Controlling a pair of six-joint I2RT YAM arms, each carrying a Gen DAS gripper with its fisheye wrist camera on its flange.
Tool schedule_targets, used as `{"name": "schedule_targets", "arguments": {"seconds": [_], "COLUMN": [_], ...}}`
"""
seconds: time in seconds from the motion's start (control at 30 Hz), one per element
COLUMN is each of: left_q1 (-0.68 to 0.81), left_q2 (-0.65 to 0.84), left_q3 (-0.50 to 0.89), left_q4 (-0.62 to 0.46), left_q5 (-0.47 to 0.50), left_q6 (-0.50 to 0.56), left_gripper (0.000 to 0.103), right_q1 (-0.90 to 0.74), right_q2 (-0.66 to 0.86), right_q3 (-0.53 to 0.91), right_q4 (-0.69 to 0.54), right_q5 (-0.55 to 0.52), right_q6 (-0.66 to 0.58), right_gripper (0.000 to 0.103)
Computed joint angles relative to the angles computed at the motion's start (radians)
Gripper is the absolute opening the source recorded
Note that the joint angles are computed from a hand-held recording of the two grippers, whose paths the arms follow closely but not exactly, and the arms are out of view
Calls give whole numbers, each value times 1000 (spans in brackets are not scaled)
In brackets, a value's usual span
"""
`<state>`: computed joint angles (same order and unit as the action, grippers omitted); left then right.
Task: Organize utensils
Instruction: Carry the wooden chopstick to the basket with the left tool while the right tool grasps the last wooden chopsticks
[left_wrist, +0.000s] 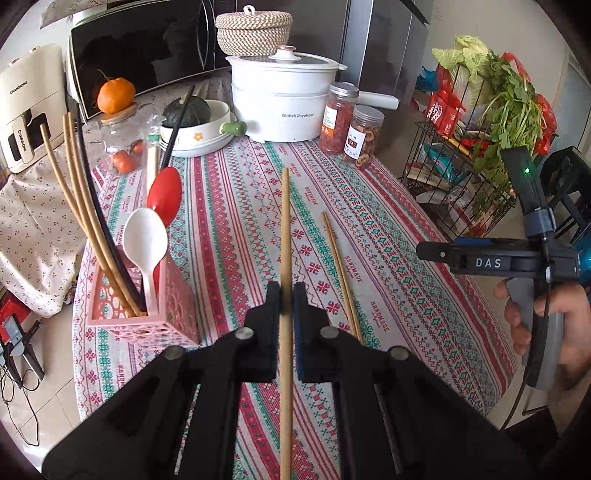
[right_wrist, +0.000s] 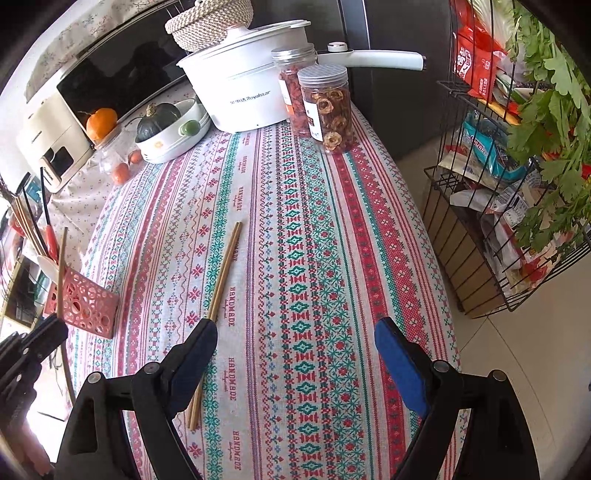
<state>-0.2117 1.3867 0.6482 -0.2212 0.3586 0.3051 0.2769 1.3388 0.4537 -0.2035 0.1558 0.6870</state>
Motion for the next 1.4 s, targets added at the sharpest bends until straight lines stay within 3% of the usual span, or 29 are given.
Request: {"name": "schedule_targets", "arguments": {"seconds": [0.2, 0.43, 0.73, 0.8, 0.83, 0.9, 0.97, 1.17, 1.4], "left_q1": [182, 364, 471, 487, 492, 503, 508, 530, 570], "left_q2": [-98, -83, -34, -24, -21, -15, -19, -50, -118], "left_q3": [-28, -9, 26, 35, 37, 44, 47, 51, 14], "left_q4": [-12, 32, 8, 2, 3, 3, 6, 15, 143], "left_q5": [187, 338, 398, 406, 408, 415, 419, 447, 478], "left_q6": [83, 72, 125, 139, 141, 144, 136, 96, 13], "left_gripper": [8, 8, 8, 8, 8, 8, 8, 8, 8], "right_q1": [20, 66, 111, 115, 110, 124, 127, 124, 166], "right_q2": [140, 369, 596, 660, 694, 705, 715, 680, 443], "right_q3": [76, 261, 488, 544, 569, 588, 601, 575, 429], "right_q4": [40, 40, -27, -72, -96, -109, -114, -78, -3], "right_q5": [1, 31, 11, -7, -33, -4, -9, -22, 18], "right_q6": [45, 57, 38, 43, 51, 44, 40, 39, 37], "right_gripper": [88, 85, 60, 38, 34, 17, 11, 9, 9]}}
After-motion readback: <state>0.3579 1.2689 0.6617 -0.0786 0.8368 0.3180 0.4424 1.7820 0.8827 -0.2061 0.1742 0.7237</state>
